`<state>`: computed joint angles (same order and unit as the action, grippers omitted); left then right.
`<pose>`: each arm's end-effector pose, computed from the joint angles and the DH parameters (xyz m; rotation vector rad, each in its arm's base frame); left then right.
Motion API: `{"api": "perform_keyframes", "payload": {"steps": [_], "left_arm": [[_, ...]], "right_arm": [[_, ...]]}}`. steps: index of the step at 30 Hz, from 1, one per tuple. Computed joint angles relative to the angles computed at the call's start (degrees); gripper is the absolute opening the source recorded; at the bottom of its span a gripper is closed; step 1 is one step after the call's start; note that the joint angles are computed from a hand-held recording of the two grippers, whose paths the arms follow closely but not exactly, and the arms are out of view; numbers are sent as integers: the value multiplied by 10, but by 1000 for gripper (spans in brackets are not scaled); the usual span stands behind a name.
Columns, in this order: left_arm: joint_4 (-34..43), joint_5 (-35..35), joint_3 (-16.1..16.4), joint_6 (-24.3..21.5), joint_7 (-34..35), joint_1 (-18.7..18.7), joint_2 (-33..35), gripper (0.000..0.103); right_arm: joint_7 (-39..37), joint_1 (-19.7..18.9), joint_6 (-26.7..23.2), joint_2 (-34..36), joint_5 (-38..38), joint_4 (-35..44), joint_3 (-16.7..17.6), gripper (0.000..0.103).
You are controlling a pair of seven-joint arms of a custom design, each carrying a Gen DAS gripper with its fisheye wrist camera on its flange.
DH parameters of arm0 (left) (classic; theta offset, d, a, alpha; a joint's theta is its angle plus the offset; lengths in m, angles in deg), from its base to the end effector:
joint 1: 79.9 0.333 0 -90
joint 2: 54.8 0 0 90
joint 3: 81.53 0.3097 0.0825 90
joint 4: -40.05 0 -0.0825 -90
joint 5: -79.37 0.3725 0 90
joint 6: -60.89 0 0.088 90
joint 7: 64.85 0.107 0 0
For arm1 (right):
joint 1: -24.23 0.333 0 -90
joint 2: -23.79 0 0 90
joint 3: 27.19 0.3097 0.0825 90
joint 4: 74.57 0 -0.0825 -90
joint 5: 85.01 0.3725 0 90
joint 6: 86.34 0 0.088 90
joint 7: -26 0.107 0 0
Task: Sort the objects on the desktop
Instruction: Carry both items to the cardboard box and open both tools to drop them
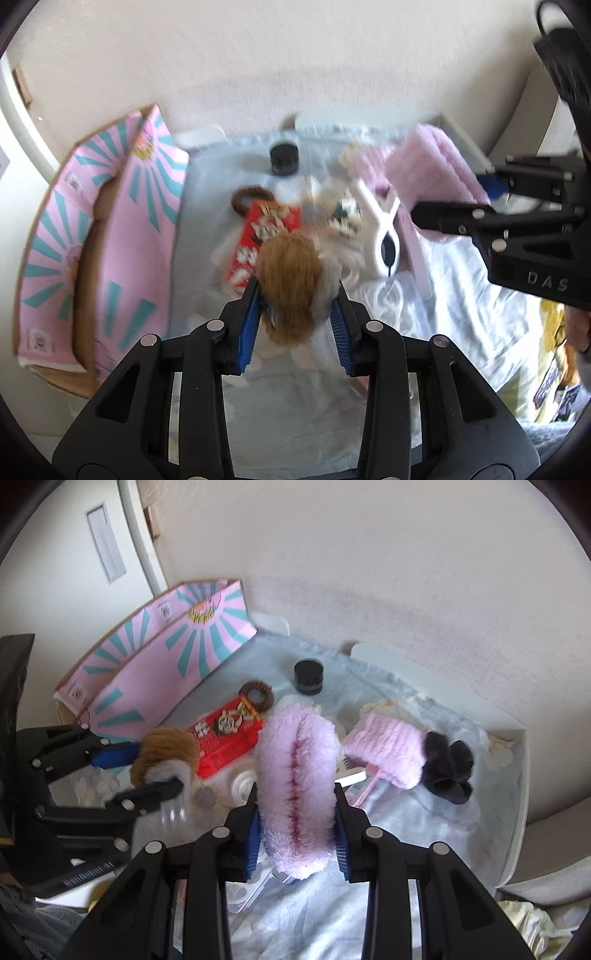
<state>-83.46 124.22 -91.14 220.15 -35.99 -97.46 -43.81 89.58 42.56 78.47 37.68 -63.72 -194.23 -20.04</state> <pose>0.5021 -0.2903 0.3520 -1.8257 1.9688 -0.5632 0.5602 0.2405 0.3688 -2.2704 1.2541 -0.3024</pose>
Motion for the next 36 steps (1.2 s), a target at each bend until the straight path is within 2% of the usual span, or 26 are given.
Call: {"api": "perform_keyframes", "payload": {"steps": [6,12,15,20,24,26,29,32,36], "left_arm": [[-18,31,4,21,-19,14,-52,32],[-26,46,-6,11,-20,38,-100,32],[-29,43,-10,-1,-10,55,-127,32],[-37,36,-15,-32,1,85,-168,32],[-46,39,-16,-57,-2,109,-189,32],[-55,34,-13,-60,-1,121,-197,32],[-71,27,-4,-54,5,141,-206,32],[-83,16,3,-48,22,157,-206,32],[-93,-19,15,-28,57,171,-195,32]], "right_arm": [[55,18,29,-37,-27,-18,-15,31],[127,38,37,-64,-100,-22,-28,31],[144,40,29,-66,-123,-8,-25,31],[130,41,-4,-55,-126,42,-12,31],[105,46,-27,-21,-107,117,0,31],[116,59,-35,3,-125,156,-6,31],[107,68,-65,56,-120,239,3,31],[107,90,-105,126,-129,340,1,31],[117,123,-182,234,-144,499,-4,31]]}}
